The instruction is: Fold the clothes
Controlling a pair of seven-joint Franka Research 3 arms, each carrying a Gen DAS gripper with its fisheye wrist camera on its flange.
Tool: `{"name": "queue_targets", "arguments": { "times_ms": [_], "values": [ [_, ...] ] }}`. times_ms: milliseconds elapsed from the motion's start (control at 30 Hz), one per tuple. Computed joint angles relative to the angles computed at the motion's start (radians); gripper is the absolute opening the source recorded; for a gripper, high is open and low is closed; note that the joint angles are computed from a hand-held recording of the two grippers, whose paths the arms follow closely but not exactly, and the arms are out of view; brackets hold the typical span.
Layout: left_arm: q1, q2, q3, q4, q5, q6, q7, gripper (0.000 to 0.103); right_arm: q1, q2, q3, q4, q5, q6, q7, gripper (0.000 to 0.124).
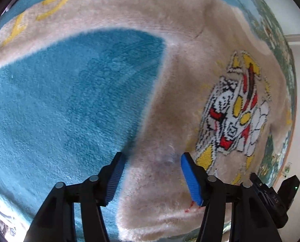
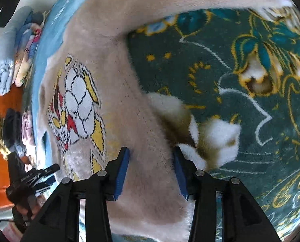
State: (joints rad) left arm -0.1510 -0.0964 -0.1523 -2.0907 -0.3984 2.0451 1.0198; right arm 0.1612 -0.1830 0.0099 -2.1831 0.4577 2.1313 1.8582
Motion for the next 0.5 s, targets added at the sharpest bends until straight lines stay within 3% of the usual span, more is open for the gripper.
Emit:
{"name": "queue_targets", "arguments": {
  "times_ms": [33, 67, 100, 167, 367, 500],
  "values": [
    [-0.001, 0.001, -0.002, 0.003, 0.008, 0.002, -0.008, 0.031, -0.001, -0.005, 0.002, -0.004, -0.002, 0.003, 0.018, 0.034],
    [-0.001, 0.000, -0.004, 0.004, 0.010, 0.005, -0.015, 0.025, -0.001, -0.010, 0.003, -0.007, 0.000, 0.001, 0.029, 0.024],
    [-0.002, -0.003, -0.004, 0.002, 0.007, 0.011, -0.019, 0.016, 0.000, -0.016, 0.004, -0.010, -0.002, 0.000, 0.038, 0.020],
    [-0.004, -0.009, -0.004, 0.007, 0.008, 0.011, -0.022, 0.014, 0.004, -0.030, 0.009, -0.017, -0.011, -0.002, 0.048, 0.012],
    [0.005, -0.033, 0.010, 0.024, 0.020, -0.029, -0.014, 0.013, 0.035, -0.102, 0.008, -0.059, 0.070, -0.029, 0.029, 0.010],
    [0.013, -0.037, 0.022, -0.006, -0.035, 0.002, -0.036, 0.014, 0.039, -0.118, 0.011, -0.078, 0.068, -0.046, 0.023, 0.010]
  ]
}}
